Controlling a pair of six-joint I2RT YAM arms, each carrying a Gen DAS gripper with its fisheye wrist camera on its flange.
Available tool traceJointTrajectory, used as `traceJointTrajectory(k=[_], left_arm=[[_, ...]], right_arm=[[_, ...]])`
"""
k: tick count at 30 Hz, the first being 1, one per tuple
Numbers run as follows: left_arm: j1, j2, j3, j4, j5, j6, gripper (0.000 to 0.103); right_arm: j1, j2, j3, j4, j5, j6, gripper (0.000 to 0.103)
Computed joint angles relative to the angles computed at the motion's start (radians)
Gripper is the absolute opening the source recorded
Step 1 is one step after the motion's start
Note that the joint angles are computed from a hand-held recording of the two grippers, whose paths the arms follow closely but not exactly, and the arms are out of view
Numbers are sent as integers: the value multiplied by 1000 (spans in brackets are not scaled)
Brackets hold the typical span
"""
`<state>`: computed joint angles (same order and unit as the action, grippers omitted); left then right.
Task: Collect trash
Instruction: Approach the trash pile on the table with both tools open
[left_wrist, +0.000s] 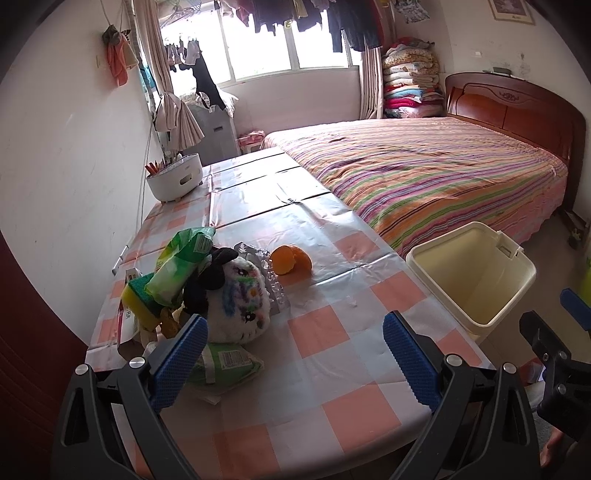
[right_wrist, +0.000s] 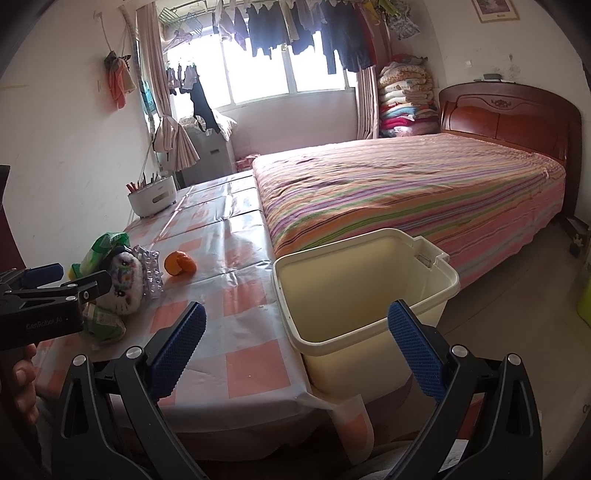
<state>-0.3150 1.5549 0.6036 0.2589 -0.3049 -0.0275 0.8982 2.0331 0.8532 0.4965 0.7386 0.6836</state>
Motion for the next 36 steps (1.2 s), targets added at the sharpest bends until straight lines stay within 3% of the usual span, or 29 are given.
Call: traceJointTrajectory(k=[36], left_arm=[[58,-9,-18,8,40,4,93]], right_arm=[[6,31,62,-19,-44,-27,97]])
